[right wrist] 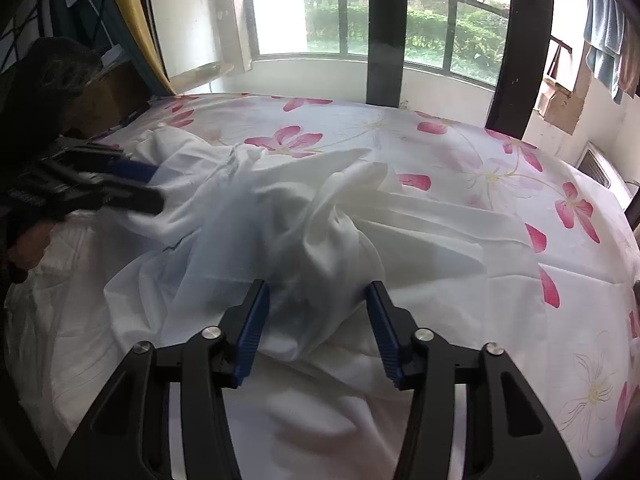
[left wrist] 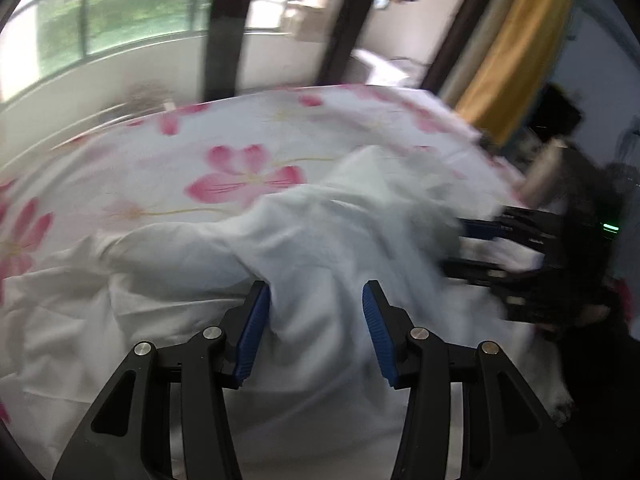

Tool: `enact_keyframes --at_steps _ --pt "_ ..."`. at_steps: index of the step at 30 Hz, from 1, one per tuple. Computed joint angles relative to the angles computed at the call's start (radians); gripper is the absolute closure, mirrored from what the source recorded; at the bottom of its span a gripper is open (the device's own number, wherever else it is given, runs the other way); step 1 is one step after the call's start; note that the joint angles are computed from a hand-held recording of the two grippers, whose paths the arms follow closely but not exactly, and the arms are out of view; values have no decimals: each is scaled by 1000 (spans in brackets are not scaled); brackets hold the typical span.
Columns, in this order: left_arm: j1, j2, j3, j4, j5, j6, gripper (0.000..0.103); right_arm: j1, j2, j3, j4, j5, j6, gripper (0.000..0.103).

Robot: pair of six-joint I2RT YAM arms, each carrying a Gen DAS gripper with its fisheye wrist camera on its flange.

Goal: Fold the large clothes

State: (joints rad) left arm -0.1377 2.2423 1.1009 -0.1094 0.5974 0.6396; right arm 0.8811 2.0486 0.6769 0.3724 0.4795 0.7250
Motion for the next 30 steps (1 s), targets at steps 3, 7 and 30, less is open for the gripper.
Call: enact_keyframes --at_steps 3,7,30 --pt "-23 26 44 -130 42 67 53 4 -2 -6 2 5 17 63" --pt "-35 -31 -32 -104 37 126 53 21 -20 -14 -26 34 47 64" --pt "639 -177 -192 -130 87 323 53 312 -187 -32 -535 244 553 46"
